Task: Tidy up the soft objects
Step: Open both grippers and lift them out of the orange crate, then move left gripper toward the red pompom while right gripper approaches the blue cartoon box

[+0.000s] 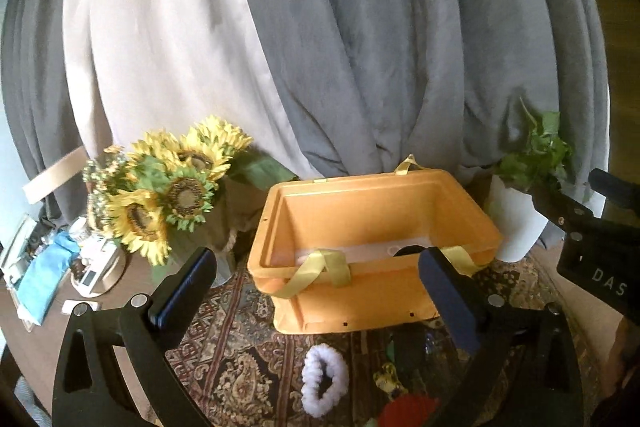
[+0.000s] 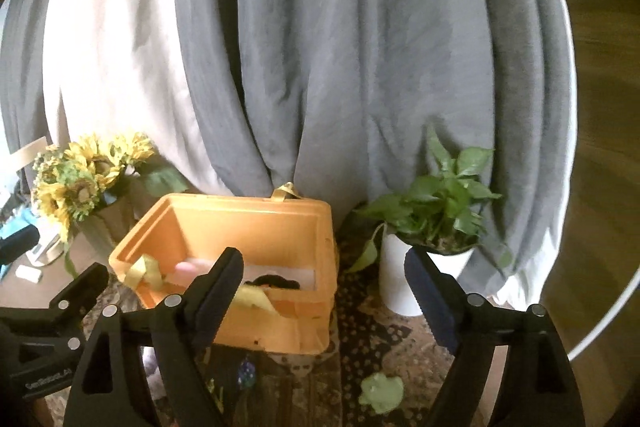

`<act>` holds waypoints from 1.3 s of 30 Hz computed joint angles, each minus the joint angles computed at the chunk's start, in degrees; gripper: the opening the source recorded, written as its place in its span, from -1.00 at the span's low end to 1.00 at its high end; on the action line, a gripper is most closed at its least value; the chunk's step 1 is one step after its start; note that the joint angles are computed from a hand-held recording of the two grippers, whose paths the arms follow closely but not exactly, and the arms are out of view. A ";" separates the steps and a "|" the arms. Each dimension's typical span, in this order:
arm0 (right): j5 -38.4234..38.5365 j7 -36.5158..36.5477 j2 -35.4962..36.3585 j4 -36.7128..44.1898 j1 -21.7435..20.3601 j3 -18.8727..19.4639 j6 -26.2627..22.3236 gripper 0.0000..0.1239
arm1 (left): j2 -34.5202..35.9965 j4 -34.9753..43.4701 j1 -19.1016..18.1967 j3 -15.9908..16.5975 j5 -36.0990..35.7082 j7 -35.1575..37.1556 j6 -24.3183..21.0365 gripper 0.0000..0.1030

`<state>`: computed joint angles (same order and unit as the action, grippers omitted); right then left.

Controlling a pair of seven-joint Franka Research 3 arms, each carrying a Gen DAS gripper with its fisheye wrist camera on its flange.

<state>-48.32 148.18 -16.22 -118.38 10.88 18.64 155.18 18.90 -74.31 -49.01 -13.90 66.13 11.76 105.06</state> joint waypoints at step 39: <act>21.34 0.25 -28.46 -28.03 -8.63 13.50 -4.75 0.35 | -3.21 -13.23 -3.25 -5.83 0.09 -6.13 1.40 1.00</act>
<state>-26.99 148.43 -44.68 -146.41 2.25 32.14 150.42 15.69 -87.54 -52.26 -19.73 66.22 5.63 106.46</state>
